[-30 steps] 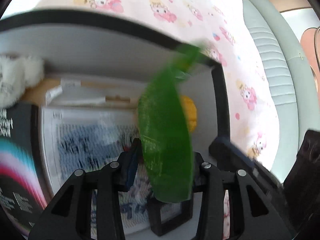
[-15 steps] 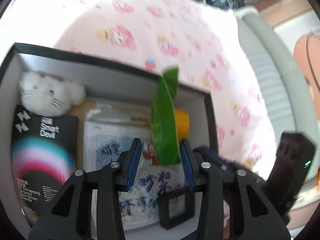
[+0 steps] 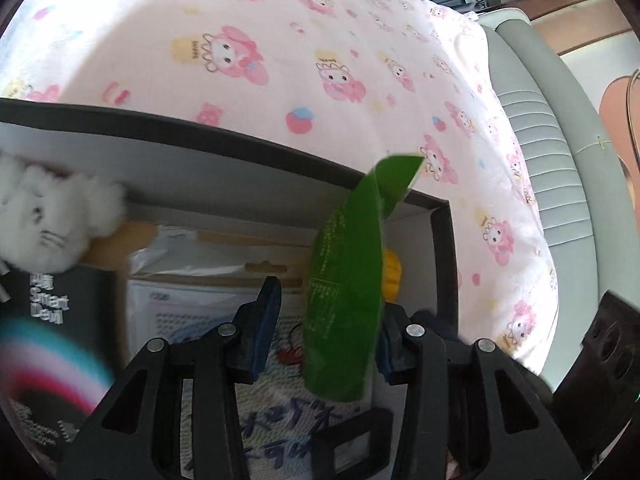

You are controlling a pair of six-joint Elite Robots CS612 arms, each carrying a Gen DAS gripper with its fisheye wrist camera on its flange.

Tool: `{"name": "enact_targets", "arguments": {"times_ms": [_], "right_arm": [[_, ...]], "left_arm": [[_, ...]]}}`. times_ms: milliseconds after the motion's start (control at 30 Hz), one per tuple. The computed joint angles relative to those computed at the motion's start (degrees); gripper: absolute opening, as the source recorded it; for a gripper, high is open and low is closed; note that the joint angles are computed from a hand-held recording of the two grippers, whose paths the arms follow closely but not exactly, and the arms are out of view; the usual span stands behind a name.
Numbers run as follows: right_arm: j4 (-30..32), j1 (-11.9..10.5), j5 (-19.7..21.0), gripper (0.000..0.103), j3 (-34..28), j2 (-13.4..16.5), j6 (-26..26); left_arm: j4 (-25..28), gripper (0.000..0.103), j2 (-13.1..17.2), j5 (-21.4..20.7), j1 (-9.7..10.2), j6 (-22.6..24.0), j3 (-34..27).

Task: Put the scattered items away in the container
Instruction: 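Push the snack bags down beside the Shin-chan frame and open both grippers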

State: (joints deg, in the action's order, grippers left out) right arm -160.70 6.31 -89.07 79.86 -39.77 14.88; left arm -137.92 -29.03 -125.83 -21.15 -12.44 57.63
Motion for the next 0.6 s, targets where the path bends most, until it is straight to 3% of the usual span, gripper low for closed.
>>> {"name": "enact_targets", "arguments": {"times_ms": [133, 200, 300, 467, 600], "right_arm": [[0.00, -0.11, 0.08, 0.010, 0.19, -0.11, -0.06], [0.13, -0.10, 0.02, 0.010, 0.18, -0.08, -0.29], [0.16, -0.09, -0.08, 0.010, 0.12, -0.02, -0.40], [-0.06, -0.17, 0.55, 0.010, 0.33, -0.08, 0.20], [0.44, -0.17, 0.86, 0.010, 0.20, -0.07, 0.36]], "left_arm": [[1.36, 0.042, 1.24, -4.83, 0.26, -1.83, -1.78], [0.35, 0.044, -0.48, -4.20, 0.15, -1.96, 0.43], [0.93, 0.051, -0.70, -3.52, -0.29, -1.22, 0.30], [2.32, 0.052, -1.08, -1.71, -0.70, 1.25, 0.32], [0.22, 0.052, -2.38, -1.38, -0.52, 1.74, 2.24]]}}
